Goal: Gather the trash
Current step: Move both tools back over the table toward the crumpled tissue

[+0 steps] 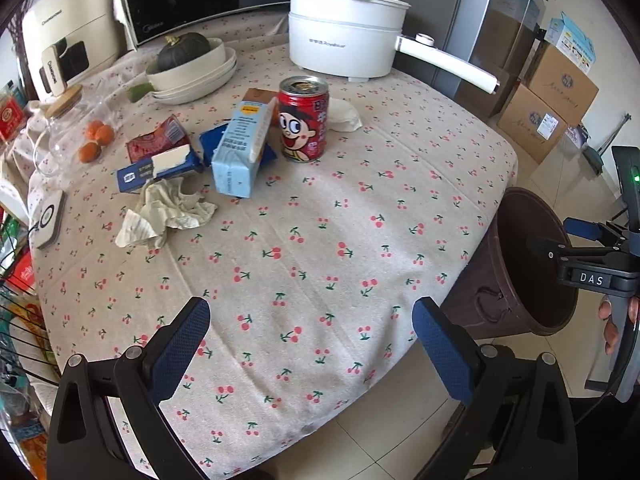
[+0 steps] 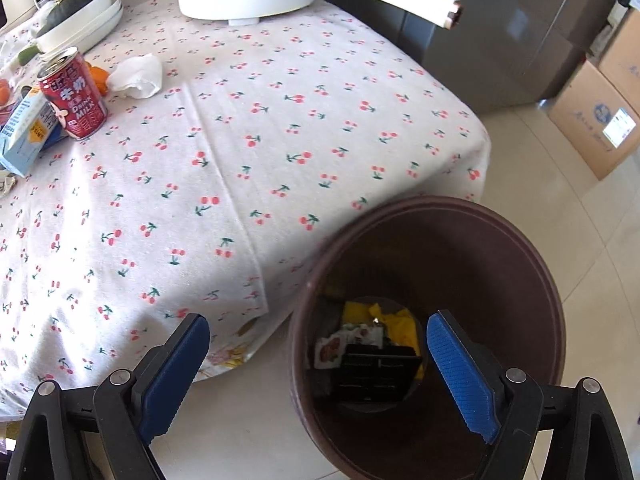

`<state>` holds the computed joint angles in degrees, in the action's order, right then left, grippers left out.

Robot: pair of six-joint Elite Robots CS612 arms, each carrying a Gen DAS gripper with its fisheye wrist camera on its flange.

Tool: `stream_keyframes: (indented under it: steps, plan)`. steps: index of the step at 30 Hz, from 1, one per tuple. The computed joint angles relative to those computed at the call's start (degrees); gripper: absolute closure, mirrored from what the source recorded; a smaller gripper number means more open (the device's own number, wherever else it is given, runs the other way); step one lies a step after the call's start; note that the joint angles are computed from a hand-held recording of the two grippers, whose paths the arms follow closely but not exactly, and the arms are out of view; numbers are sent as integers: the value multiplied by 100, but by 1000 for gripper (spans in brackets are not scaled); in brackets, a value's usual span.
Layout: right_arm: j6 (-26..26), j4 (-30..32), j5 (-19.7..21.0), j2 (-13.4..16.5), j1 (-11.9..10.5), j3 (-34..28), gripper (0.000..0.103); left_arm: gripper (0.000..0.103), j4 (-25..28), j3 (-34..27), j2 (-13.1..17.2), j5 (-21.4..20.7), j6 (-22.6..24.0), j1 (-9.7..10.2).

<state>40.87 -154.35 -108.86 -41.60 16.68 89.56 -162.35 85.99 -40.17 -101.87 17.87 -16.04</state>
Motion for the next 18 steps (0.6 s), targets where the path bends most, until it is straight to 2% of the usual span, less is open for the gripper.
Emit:
stream_keyframes:
  steps: [10,18]
  plan:
    - [-157,203,172,330,130,-696,10,1,84,-327,143,69,-529,351]
    - [-242,361,480,684,195,-1384,9,1,536,-1057,592,299,-1046,539]
